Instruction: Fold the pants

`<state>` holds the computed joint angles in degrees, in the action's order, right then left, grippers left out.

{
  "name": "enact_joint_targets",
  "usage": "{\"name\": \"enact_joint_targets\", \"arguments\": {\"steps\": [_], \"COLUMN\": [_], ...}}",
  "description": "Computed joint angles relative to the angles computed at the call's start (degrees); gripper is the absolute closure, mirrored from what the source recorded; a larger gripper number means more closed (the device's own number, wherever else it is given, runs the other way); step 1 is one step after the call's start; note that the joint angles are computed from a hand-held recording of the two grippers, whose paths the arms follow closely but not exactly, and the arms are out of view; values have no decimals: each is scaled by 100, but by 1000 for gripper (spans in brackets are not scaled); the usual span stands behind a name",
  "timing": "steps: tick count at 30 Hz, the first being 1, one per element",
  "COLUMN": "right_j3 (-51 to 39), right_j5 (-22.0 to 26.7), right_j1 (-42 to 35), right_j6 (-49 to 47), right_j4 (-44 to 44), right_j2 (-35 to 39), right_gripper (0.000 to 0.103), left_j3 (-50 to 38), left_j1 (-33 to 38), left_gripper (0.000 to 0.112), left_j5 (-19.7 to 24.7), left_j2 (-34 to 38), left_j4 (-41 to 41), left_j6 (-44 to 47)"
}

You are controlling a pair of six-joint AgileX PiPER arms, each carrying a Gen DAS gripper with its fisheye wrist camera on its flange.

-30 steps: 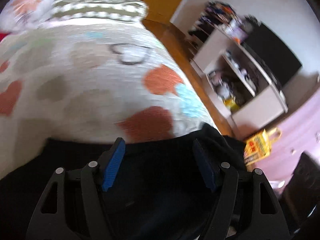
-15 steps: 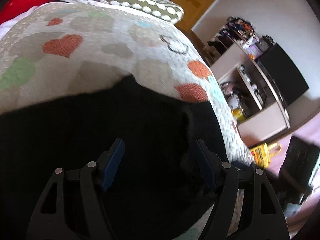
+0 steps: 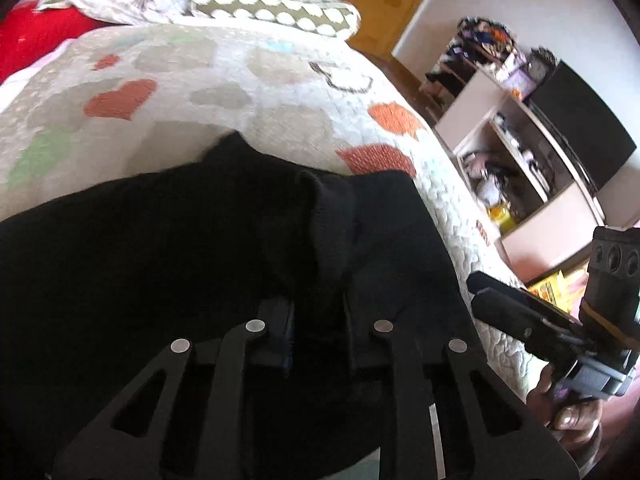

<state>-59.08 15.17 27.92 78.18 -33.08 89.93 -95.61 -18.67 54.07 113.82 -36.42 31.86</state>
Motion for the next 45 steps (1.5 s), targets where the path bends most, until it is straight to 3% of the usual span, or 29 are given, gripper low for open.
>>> {"name": "enact_joint_targets", "arguments": {"steps": [4, 6, 8, 10, 13, 19, 21, 23, 26, 30, 33, 36, 40, 45], "right_j3": [-528, -861, -1139, -1445, -1558, -1729, -2063, -2473, -2658, -2561, -3242, -3894, -5110, -5385], "right_j5": [58, 116, 402, 1015, 1443, 1541, 1574, 1962, 2248, 1809, 2242, 2381, 3021, 3332], "right_j1": [28, 88, 181, 412, 642, 750, 721, 863, 1007, 690, 633, 494, 369, 515], "right_j6": [-683, -1325, -1803, -1820, -1685, -1844, -2471, -2679, -2652, -2905, -2891, -3193, -3723, -3630], "right_j4": [362, 795, 1124, 881, 519, 514, 1034, 1158, 922, 1509, 1240, 1444, 1847, 1549], "right_j2": [422, 766, 1071, 1318, 1291, 1168, 1466, 1876, 1914, 1690, 2035, 2454, 3353, 3495], "right_gripper": [56, 56, 55, 55, 55, 55, 55, 55, 55, 55, 55, 55, 55, 51], "left_j3": [167, 165, 221, 363, 816, 1358, 1507, 1698, 1955, 2308, 2511, 2585, 2632, 2652], "left_j1": [170, 199, 327, 382, 376, 531, 631, 691, 819, 1103, 1231, 1361, 1451, 1546], "left_gripper": [93, 80, 79, 74, 62, 62, 62, 62, 62, 62, 62, 62, 62, 62], "left_j5": [-75, -135, -85, -134, -595, -910, -947, -1050, -1179, -1247, -1339, -1324, -1368, -1331], "left_j2": [-103, -17, 11, -118, -495, -785, -879, -1039, -1249, -1484, -1629, -1682, -1716, -1730], "left_j4": [146, 325, 57, 31, 238, 197, 127, 205, 286, 75, 7, -78, -112, -219], "left_j6": [-92, -453, -408, -387, -377, -331, -262, -316, -304, -113, -25, 83, 137, 254]}}
